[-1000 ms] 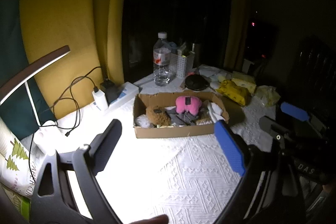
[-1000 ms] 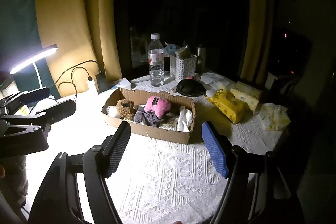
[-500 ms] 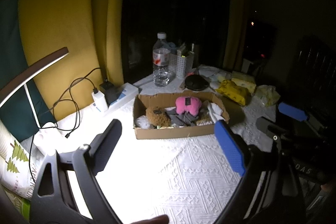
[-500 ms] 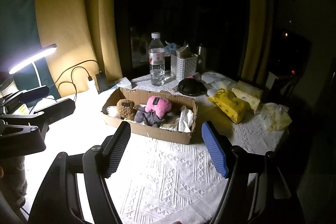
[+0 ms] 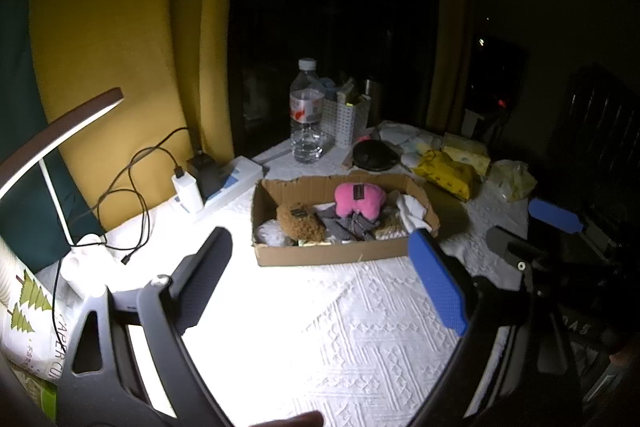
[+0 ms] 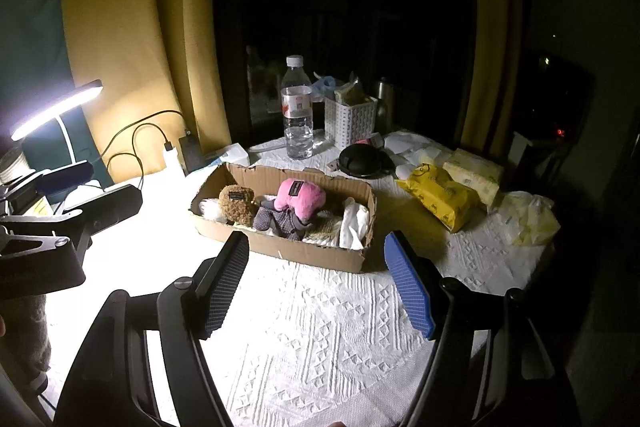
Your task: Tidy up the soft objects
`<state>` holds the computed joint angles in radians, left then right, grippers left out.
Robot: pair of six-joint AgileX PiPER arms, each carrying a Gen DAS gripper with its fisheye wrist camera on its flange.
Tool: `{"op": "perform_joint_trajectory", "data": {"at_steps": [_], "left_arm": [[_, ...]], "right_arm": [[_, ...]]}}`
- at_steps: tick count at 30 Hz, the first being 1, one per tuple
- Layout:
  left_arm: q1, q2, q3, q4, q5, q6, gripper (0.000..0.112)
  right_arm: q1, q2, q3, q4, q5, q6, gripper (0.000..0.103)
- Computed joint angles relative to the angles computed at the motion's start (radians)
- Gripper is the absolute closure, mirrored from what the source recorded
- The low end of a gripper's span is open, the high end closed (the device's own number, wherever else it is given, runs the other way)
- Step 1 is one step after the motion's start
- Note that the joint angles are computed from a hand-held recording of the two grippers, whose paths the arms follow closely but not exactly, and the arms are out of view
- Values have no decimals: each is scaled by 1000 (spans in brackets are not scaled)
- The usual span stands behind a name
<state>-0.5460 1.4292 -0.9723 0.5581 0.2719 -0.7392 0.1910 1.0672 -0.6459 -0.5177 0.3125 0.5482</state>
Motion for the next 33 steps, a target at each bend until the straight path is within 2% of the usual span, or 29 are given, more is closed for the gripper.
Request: {"op": "perform_joint_trajectory", "data": {"at_steps": [33], "left_arm": [[-2, 53, -26, 39, -8, -38, 21]], "right_arm": [[-53, 41, -5, 122, -52, -143, 30]]}}
